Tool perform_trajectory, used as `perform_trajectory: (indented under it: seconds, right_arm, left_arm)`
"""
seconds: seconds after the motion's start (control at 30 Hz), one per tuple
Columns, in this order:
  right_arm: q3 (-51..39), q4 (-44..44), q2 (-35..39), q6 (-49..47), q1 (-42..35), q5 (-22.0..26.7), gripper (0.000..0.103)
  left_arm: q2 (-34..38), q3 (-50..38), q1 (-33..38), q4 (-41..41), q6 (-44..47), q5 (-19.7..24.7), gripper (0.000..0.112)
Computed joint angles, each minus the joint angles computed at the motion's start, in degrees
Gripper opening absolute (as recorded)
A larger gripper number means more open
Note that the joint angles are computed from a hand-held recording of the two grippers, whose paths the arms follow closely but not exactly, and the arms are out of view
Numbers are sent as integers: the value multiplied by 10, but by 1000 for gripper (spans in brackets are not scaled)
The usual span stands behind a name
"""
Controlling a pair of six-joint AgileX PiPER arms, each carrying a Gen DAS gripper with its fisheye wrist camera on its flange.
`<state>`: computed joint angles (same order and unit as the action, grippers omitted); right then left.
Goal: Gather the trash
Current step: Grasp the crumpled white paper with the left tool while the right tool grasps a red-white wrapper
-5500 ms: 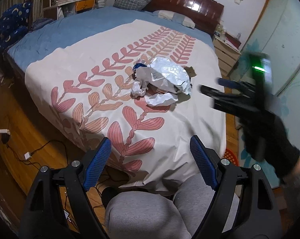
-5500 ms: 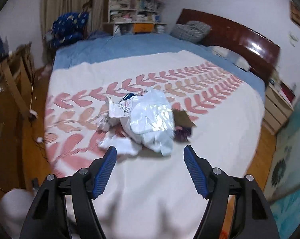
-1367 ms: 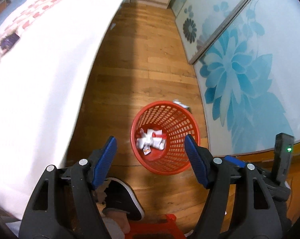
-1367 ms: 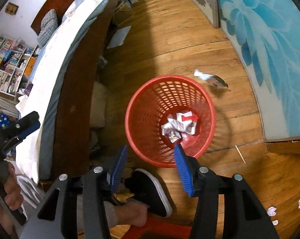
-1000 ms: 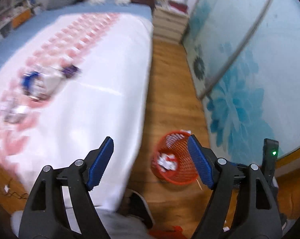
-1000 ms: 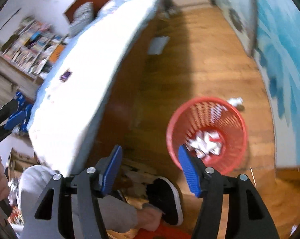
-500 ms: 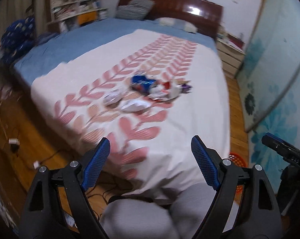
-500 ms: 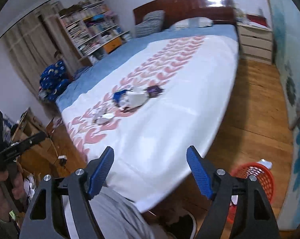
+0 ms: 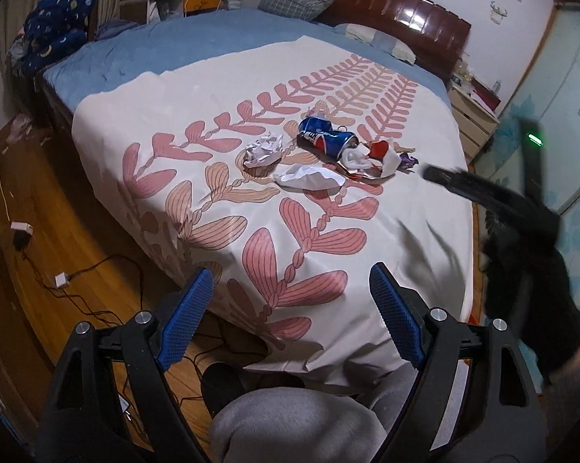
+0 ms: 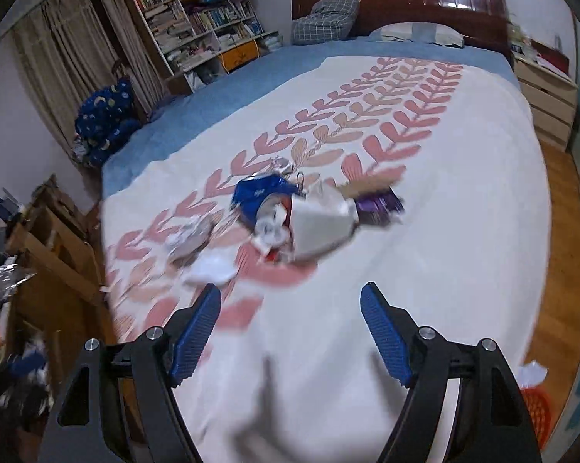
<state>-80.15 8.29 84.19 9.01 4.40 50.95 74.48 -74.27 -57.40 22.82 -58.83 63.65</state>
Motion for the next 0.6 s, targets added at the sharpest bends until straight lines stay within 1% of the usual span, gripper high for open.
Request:
perform_trajectory:
  seconds: [0.07, 0.13, 0.17, 0.2, 0.23, 0.3, 0.37, 0.4, 0.43, 0.47, 0.5, 0.53, 0.6]
  right_arm:
    - [-61, -20, 86, 20, 5, -5, 73]
    - [-105, -15, 140, 28, 0, -1, 69]
    - [-145, -18, 187, 38, 1, 1, 69]
    - [-170, -28, 212, 46, 1, 12, 65]
    - [-188, -33, 231, 51, 1, 21, 50]
    - [-215, -25, 259, 57, -5, 33, 33]
    - [-196, -16, 250, 54, -7, 15, 28]
    - [-182, 3, 240, 43, -12, 10, 21]
    - [-159, 30, 222, 30, -18, 2, 17]
    - [-132, 42, 200, 23, -22, -7, 15]
    - [-113, 55, 183, 14, -26, -12, 11]
    - [-91, 67, 161, 6, -29, -18, 9]
    - [-48, 78, 116, -3, -34, -24, 9]
  left_arm:
    - [5, 4, 17, -10, 10, -14, 83]
    - [12, 4, 37, -20, 24, -28, 83]
    - [15, 4, 47, -24, 31, -35, 83]
    - [22, 1, 61, -29, 43, -42, 83]
    - [28, -4, 69, -32, 49, -45, 83]
    - [47, -17, 102, -49, 80, -61, 83]
    - [66, -31, 126, -57, 101, -72, 83]
    - [78, -41, 140, -64, 115, -78, 84]
    - [94, -53, 155, -70, 131, -87, 85]
    - [112, -68, 166, -67, 139, -91, 86]
    - [129, -84, 173, -64, 143, -93, 86]
    - [154, -106, 185, -66, 157, -98, 87]
    - [203, -155, 205, -79, 186, -97, 87]
